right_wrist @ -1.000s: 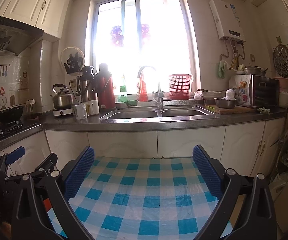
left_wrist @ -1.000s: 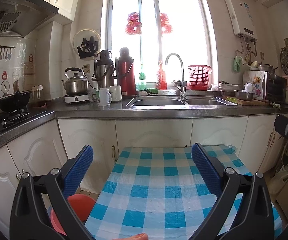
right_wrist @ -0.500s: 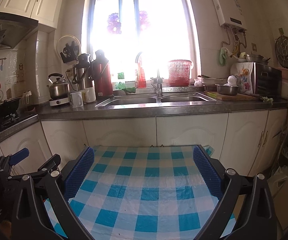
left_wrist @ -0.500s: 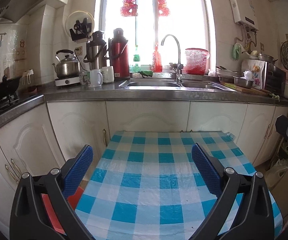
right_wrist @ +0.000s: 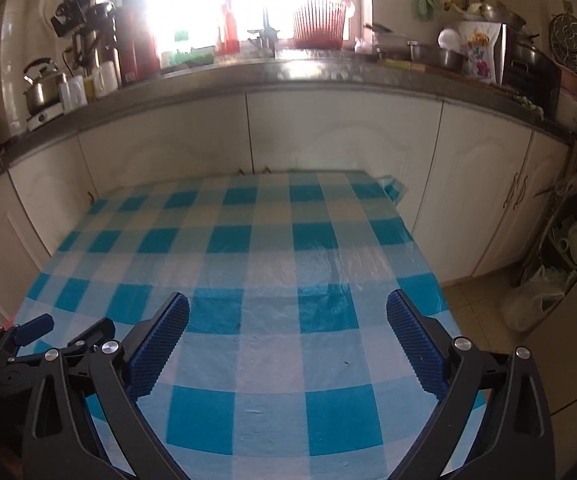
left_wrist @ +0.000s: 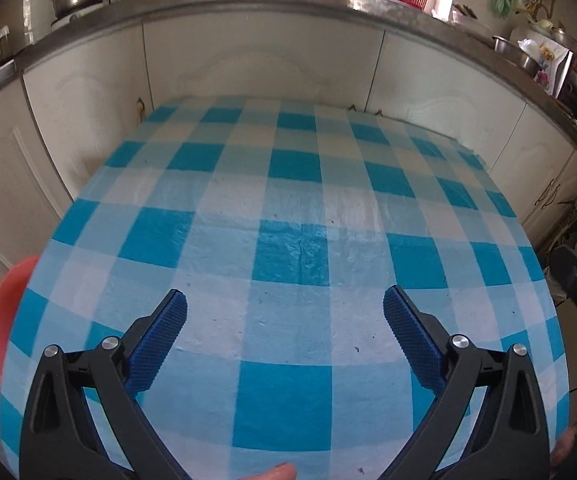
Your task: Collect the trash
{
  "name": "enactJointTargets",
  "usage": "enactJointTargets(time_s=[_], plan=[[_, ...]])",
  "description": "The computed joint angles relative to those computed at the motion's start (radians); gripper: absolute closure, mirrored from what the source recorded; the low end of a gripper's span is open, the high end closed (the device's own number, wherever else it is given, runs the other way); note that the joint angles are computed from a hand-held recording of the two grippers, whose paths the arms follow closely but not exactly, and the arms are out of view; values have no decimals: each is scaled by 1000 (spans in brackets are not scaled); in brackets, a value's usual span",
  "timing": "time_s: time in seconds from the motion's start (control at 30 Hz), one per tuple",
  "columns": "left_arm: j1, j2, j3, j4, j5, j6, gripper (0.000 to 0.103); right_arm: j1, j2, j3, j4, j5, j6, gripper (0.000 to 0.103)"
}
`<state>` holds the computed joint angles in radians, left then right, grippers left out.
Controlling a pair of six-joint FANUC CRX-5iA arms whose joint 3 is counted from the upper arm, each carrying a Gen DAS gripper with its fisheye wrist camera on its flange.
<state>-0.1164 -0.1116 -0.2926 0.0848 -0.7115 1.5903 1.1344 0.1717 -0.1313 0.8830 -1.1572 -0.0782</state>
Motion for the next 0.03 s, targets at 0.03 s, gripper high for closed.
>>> enactJointTargets(time_s=[0.03], plan=[[-10,23,20,-18,-14,22,4,-13,8,2,-26,11,13,5]])
